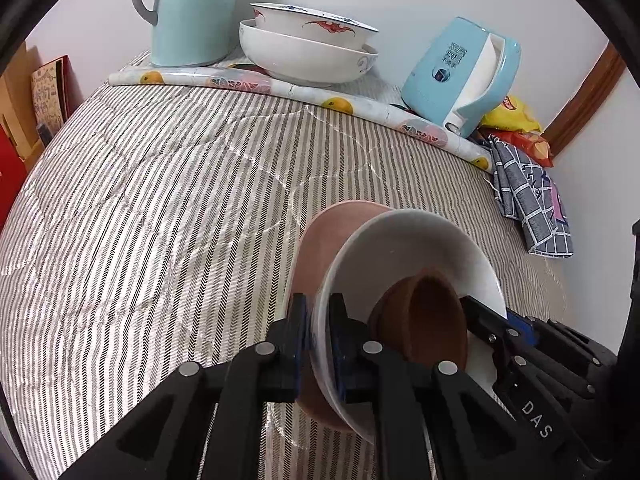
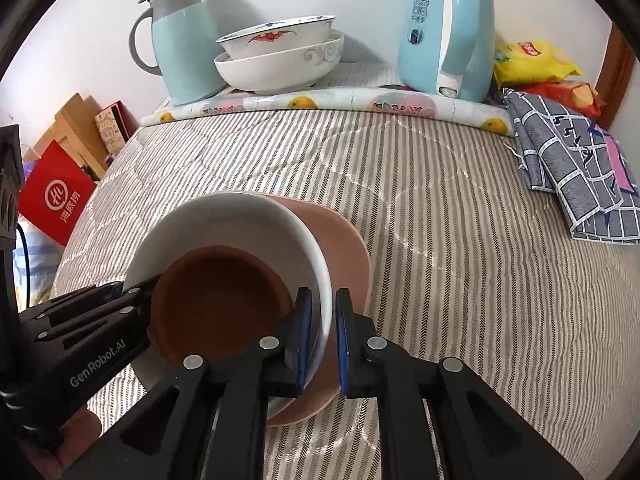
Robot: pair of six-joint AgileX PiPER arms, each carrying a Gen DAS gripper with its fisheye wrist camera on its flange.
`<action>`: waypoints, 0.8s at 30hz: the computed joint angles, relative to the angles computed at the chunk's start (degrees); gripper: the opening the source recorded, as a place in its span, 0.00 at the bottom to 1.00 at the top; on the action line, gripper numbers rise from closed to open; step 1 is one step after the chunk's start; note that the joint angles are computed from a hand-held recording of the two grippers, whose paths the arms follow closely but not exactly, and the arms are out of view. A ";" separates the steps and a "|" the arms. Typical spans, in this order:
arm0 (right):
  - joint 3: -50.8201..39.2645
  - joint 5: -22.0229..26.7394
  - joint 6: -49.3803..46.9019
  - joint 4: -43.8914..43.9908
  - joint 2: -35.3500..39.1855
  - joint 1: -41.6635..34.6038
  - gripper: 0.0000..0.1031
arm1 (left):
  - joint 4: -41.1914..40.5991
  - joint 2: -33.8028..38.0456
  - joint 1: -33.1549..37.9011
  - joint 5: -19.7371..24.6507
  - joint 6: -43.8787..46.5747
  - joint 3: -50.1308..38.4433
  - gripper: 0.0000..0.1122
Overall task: Organize plates and bowls
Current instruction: 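Carry the white bowl with both grippers and lower it onto the pink plate, then open both grippers to release the white bowl and pull back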
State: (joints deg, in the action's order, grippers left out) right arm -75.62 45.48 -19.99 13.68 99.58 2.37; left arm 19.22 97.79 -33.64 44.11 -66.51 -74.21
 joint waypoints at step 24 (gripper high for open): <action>4.88 1.22 -6.02 5.94 -7.47 -4.33 0.16 | 6.23 -4.86 -5.13 8.50 -6.65 -1.26 0.22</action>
